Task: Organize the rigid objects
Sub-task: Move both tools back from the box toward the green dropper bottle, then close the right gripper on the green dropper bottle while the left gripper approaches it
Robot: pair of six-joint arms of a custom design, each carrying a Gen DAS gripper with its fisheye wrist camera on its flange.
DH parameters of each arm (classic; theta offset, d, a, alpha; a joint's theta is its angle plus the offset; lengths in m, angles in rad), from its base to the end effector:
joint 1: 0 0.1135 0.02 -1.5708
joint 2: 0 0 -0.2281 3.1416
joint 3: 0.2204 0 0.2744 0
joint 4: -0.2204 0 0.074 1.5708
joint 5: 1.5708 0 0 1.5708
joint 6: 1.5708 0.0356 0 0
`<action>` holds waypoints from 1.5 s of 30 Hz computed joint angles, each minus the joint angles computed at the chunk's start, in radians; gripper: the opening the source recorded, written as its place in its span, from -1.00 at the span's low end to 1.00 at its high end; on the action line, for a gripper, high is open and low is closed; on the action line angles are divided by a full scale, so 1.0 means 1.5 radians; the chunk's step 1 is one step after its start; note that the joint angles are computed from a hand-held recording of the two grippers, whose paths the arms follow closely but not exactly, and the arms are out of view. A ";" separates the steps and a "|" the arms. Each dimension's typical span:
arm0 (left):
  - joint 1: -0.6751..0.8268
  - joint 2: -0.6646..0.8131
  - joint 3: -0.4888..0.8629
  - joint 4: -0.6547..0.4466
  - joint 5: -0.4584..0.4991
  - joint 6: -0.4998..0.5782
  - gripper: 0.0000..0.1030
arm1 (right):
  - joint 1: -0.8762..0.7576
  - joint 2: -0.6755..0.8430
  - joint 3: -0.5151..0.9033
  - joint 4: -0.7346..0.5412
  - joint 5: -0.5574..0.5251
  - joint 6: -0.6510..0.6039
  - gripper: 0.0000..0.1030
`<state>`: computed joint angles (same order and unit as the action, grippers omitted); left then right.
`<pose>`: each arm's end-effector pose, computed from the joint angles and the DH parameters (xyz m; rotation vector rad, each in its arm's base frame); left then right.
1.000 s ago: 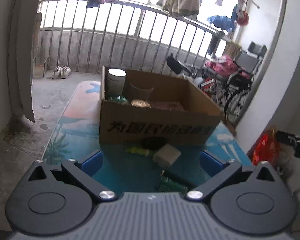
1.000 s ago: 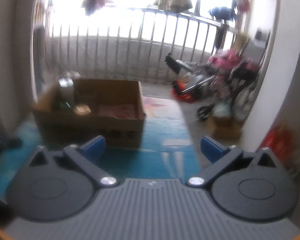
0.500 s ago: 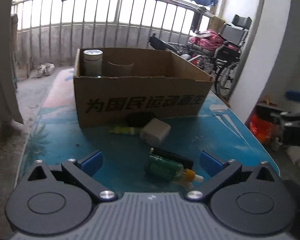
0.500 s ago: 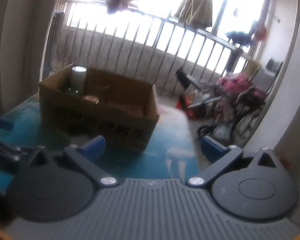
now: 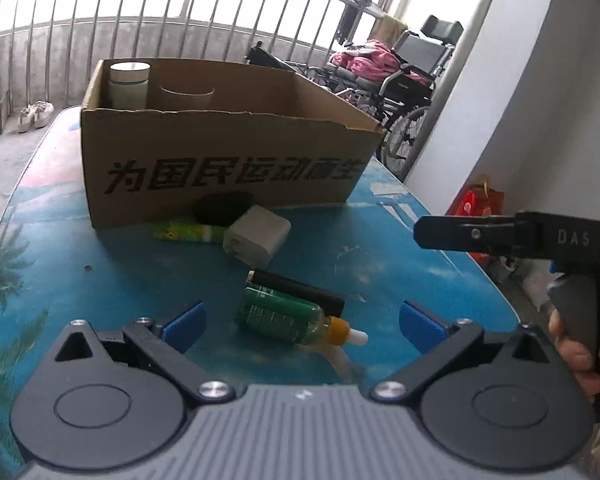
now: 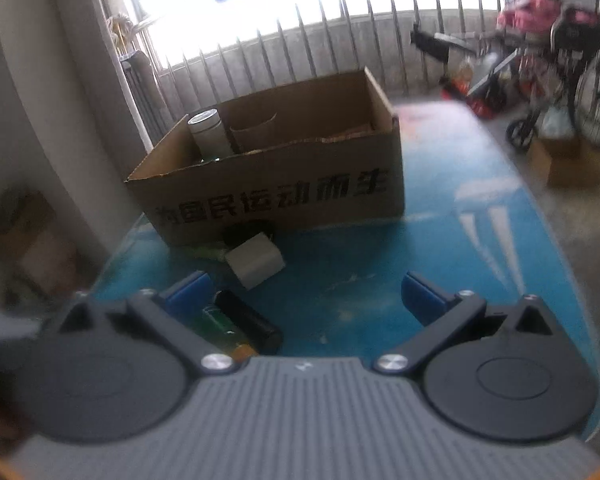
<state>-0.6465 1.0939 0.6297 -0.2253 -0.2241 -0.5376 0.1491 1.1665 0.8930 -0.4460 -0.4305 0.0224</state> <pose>0.2167 -0.1536 0.1808 0.0033 2.2684 -0.3846 0.2789 0.0569 0.2386 -0.3677 2.2477 0.5817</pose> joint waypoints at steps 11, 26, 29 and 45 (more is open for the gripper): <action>0.050 0.042 0.006 0.021 0.068 0.041 0.34 | -0.056 0.133 0.031 -0.042 -0.199 0.128 0.35; 0.138 0.096 0.007 0.081 0.194 0.017 0.09 | -0.077 0.186 0.024 -0.094 -0.261 0.178 -0.30; 0.141 0.102 0.003 0.093 0.201 0.009 0.10 | -0.077 0.197 0.027 -0.098 -0.267 0.177 -0.40; 0.095 0.052 -0.032 0.068 0.214 -0.008 0.18 | -0.075 0.219 0.028 -0.064 -0.282 0.204 -0.54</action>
<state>-0.5036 1.1725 0.5810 -0.1240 0.0972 -0.5497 0.0360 1.4955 0.9353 -0.5420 -0.8537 0.3278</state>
